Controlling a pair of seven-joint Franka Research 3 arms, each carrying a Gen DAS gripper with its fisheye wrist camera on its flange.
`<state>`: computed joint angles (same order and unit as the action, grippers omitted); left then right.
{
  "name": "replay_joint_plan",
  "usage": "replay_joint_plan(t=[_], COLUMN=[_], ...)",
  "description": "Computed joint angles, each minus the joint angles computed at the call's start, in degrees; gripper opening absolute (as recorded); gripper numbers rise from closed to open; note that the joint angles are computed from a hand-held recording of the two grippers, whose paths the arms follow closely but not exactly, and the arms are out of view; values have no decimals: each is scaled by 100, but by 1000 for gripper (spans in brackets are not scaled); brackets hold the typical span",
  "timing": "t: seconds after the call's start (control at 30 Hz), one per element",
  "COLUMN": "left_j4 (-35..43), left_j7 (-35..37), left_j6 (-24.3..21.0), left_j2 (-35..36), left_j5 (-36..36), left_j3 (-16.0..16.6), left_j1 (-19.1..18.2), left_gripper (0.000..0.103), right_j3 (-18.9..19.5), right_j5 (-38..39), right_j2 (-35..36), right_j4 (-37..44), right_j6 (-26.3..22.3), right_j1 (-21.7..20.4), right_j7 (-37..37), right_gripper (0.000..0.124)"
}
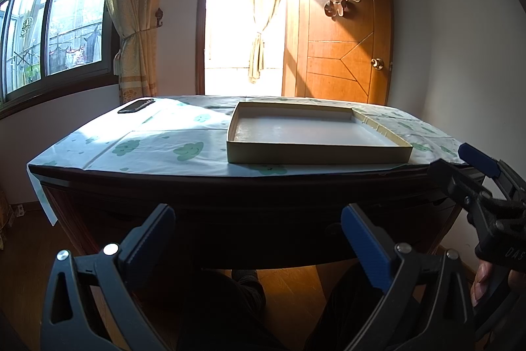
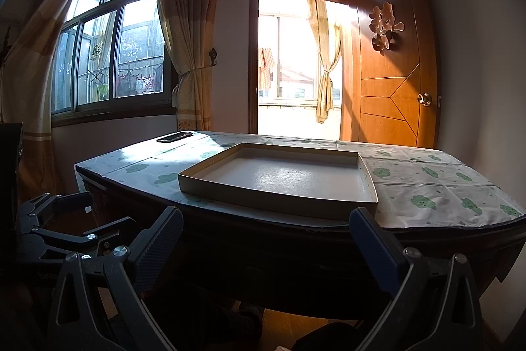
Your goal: Take underwear out of drawer
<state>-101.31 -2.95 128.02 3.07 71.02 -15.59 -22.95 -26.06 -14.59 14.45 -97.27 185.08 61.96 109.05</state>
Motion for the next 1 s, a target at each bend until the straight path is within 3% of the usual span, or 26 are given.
replay_joint_plan(t=[0.17,0.3,0.47,0.57,0.63,0.7,0.8,0.9,1.0], left_j4=[66,174,200,204,162,157,126,105,83], left_j7=[36,76,80,78,76,71,55,27,0], left_j6=[-11,-37,-32,0,35,56,81,107,131], left_j2=[60,177,211,237,220,234,225,214,202], left_j5=[-36,-55,-60,-76,-100,-105,-116,-129,-141], left_j3=[-1,22,56,77,90,95,104,108,110], left_j1=[-21,-79,-123,-126,-114,-112,-106,-94,-82], left_gripper=[103,103,103,103,103,103,103,103,103], right_j3=[-137,-688,-1010,-973,-1238,-1090,-309,-120,-367], right_j5=[70,258,544,633,743,725,416,553,1036], right_j2=[37,135,267,328,438,479,437,544,843], right_j4=[-34,-48,-39,-116,-187,-224,-158,-109,-32], right_j6=[110,181,239,583,912,1195,1265,1488,1894], right_j1=[120,608,881,839,1063,921,188,-10,168], right_j7=[-56,-182,-483,-799,-1051,-1247,-1255,-1428,-1928], right_gripper=[102,102,102,102,102,102,102,102,102])
